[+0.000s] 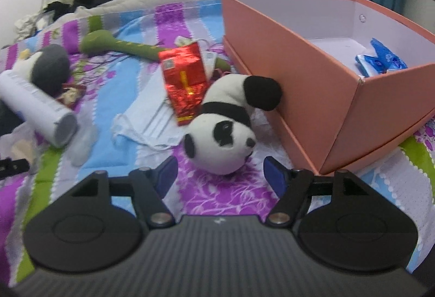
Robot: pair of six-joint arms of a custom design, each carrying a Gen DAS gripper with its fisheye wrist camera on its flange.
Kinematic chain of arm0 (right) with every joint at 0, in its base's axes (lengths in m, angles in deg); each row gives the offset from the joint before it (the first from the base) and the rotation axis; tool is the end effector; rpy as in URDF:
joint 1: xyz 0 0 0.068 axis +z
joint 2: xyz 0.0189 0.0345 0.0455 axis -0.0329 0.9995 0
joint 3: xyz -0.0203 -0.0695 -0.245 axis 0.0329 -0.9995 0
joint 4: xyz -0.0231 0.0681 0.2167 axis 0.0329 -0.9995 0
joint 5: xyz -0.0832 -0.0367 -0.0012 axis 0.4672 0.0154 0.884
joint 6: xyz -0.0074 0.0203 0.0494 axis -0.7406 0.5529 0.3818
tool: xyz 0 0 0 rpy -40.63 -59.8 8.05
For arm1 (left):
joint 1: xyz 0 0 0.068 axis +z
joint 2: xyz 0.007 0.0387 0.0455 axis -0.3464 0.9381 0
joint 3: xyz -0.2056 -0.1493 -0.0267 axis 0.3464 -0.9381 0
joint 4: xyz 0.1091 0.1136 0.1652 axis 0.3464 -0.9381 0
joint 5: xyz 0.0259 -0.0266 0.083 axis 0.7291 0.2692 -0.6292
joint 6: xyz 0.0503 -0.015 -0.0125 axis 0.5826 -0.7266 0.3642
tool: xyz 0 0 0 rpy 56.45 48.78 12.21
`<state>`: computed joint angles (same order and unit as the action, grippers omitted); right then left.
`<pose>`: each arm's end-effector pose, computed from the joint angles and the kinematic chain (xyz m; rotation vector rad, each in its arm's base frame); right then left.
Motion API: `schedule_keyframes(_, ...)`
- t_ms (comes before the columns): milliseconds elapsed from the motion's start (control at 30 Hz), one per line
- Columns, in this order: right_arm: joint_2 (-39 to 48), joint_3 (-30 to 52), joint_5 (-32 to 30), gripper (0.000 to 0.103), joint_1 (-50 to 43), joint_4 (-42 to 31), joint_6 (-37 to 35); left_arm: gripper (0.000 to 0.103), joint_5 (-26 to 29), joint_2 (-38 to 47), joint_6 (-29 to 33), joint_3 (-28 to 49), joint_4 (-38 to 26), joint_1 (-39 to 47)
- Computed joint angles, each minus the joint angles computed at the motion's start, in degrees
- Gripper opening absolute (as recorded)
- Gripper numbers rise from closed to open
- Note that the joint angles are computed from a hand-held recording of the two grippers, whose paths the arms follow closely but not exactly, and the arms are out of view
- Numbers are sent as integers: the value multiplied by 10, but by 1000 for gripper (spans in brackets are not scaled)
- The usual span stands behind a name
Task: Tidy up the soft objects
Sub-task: 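Grasp the translucent pouch with the left tool while the right tool grasps the panda plush, then carry the pouch and panda plush with both tools into the pink box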
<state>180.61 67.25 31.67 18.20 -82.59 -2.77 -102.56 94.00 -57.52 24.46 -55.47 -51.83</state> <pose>0.3105 0.1159 0.2156 -0.4195 2.3101 0.2552 0.2188 -0.1073 0.1872 -0.8895 2.2434 0.3086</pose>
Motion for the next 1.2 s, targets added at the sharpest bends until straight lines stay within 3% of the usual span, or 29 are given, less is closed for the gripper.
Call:
schedule_keyframes(233, 37, 24, -12, 71, -2, 21, 1, 75, 12, 19, 44, -2, 41, 31)
schedule_keyframes(333, 61, 49, -21, 67, -2, 14, 5, 63, 20, 27, 69, 11, 39, 34)
schedule_keyframes(467, 89, 81, -30, 63, -6, -8, 18, 29, 30, 43, 87, 44, 18, 32)
schedule_keyframes(567, 91, 90, -41, 62, -10, -19, 14, 21, 19, 55, 70, 69, -14, 24)
schedule_keyframes(833, 71, 87, -70, 61, -25, -50, -15, 15, 21, 21, 5, 73, -64, -12)
schedule_keyframes(1200, -10, 40, -126, 60, -39, -79, -63, 12, 5, 13, -109, 141, -191, -107)
